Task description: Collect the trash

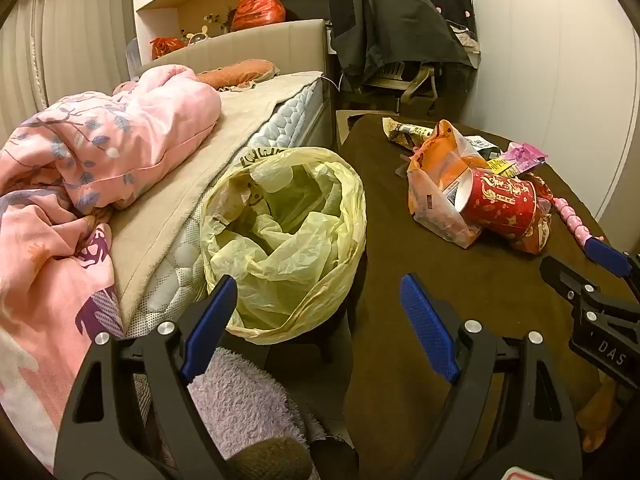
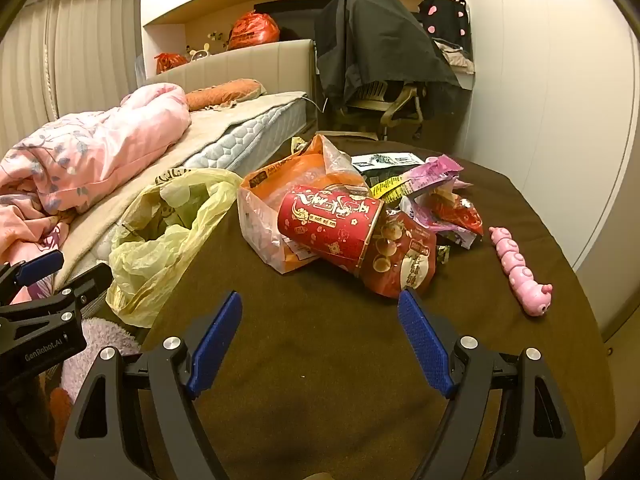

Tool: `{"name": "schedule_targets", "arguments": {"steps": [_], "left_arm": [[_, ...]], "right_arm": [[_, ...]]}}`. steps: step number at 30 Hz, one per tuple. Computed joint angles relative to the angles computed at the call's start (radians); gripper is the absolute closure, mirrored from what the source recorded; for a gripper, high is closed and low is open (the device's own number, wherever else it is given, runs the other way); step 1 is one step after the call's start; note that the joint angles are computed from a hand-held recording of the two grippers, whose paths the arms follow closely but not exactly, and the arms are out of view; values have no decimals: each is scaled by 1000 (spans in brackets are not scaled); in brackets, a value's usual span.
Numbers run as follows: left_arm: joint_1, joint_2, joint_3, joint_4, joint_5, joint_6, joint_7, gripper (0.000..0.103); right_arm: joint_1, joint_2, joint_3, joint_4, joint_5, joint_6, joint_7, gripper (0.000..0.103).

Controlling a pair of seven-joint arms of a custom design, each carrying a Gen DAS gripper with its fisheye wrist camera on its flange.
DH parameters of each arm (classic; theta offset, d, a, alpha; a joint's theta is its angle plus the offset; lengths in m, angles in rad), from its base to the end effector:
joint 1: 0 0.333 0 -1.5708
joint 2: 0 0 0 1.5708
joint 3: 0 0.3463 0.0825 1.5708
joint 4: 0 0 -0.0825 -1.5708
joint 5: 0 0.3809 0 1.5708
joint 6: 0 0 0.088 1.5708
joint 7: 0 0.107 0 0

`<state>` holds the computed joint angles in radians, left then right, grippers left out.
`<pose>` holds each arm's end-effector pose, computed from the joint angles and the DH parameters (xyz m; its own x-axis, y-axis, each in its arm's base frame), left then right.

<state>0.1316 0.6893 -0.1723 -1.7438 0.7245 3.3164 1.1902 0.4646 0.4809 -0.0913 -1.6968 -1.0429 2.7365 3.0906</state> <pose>0.7130 -0.0743 0.3081 -0.3018 -0.9506 -0.0720 -0.5960 0.2471 -0.7641 0.6482 0.3004 0.3923 -0.2129 -0.9733 -0.0855 -0.6446 0.2056 -0.7364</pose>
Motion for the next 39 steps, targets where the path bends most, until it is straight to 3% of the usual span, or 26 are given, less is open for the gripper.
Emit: {"name": "schedule_targets", "arguments": {"steps": [14, 17, 18, 39], "left_arm": [[14, 8, -24, 11, -12, -29, 16, 23], [-5, 7, 4, 2, -18, -7, 10, 23], [11, 11, -15, 6, -14, -15, 15, 23], [-13, 14, 17, 13, -14, 1, 5, 23]], "right_arm": [[-9, -4, 9, -7, 25, 6, -17, 27], [-4, 1, 3, -2, 18, 5, -7, 27], [-2, 2, -2, -2, 11, 9, 1, 27], [5, 3, 0, 5, 5, -10, -4, 27]]}}
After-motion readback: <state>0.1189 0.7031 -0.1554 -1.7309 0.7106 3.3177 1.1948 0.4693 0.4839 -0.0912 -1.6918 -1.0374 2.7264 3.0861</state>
